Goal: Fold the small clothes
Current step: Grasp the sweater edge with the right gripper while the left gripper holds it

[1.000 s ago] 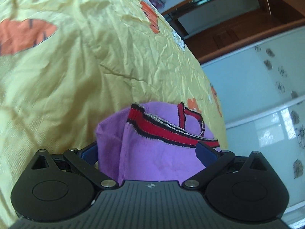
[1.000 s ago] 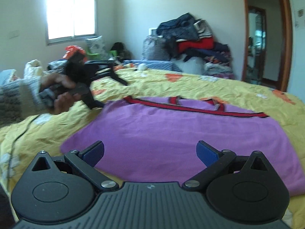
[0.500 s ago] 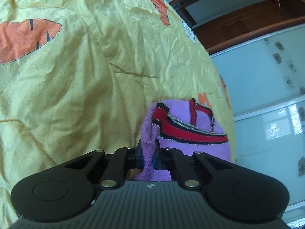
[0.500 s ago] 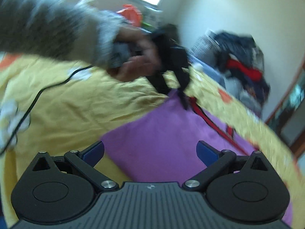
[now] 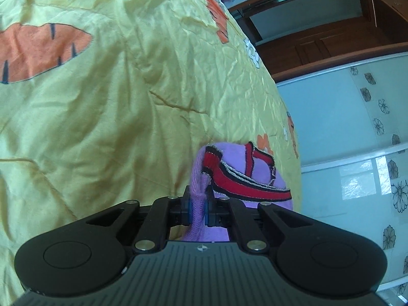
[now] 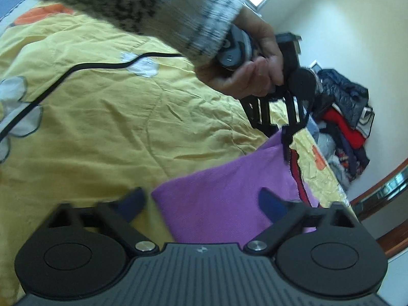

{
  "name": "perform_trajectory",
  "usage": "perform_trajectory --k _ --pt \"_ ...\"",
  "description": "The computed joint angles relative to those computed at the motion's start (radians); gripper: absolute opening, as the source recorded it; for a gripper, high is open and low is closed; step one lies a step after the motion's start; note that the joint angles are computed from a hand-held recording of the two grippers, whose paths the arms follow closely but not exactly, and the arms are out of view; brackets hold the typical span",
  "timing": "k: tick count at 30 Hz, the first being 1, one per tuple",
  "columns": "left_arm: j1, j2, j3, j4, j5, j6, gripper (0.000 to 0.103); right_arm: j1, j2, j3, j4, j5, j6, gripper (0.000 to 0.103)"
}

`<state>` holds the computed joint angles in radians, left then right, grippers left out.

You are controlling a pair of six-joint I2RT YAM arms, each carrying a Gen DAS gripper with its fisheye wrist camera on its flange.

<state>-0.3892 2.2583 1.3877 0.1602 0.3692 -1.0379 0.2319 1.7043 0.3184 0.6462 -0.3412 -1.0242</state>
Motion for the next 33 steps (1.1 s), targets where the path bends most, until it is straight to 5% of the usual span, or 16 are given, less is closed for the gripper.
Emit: perform_trajectory --k 1,2,6,11,16,22,23,25,26,29,31,32,33 --pt "0.003 0.001 -0.012 0.016 0.003 -0.014 0.008 0.013 0.022 0.011 0.006 0.030 0.009 0.021" --pt "0.006 0.001 -0.023 0.032 0.005 -0.024 0.008 0.021 0.052 0.008 0.047 0.049 0.009 0.011" --pt "0.014 -0.008 -0.077 0.101 0.005 -0.069 0.007 -0.003 0.048 -0.019 0.095 0.012 0.023 0.011" --pt "0.027 -0.057 -0.139 0.182 -0.006 -0.116 0.005 -0.072 -0.055 0.026 -0.072 -0.097 0.107 0.011" --pt "0.006 -0.085 -0.062 0.057 -0.024 -0.056 0.003 -0.178 -0.093 0.167 -0.325 -0.248 0.248 0.010" --pt "-0.020 -0.037 0.056 -0.094 -0.011 0.020 0.005 -0.221 -0.107 0.149 -0.279 -0.273 0.224 0.010" --pt "-0.021 -0.033 0.066 -0.106 -0.002 0.039 0.013 -0.223 -0.107 0.153 -0.289 -0.281 0.218 0.010" --pt "-0.030 -0.027 0.107 -0.191 -0.041 0.076 0.063 -0.228 -0.109 0.148 -0.288 -0.290 0.215 0.010" --pt "-0.030 -0.021 0.118 -0.207 -0.044 0.087 0.102 -0.226 -0.109 0.149 -0.288 -0.288 0.214 0.010" --pt "-0.042 -0.018 0.136 -0.235 -0.104 0.135 0.091 -0.229 -0.101 0.155 -0.295 -0.299 0.217 0.010" --pt "-0.041 0.010 0.174 -0.267 -0.080 0.133 0.051 -0.224 -0.097 0.152 -0.285 -0.301 0.224 0.010" --pt "-0.044 0.030 0.211 -0.308 -0.078 0.149 0.020 -0.223 -0.100 0.150 -0.284 -0.303 0.224 0.010" --pt "-0.054 0.056 0.258 -0.355 -0.092 0.177 0.009 -0.223 -0.100 0.150 -0.285 -0.306 0.224 0.010"
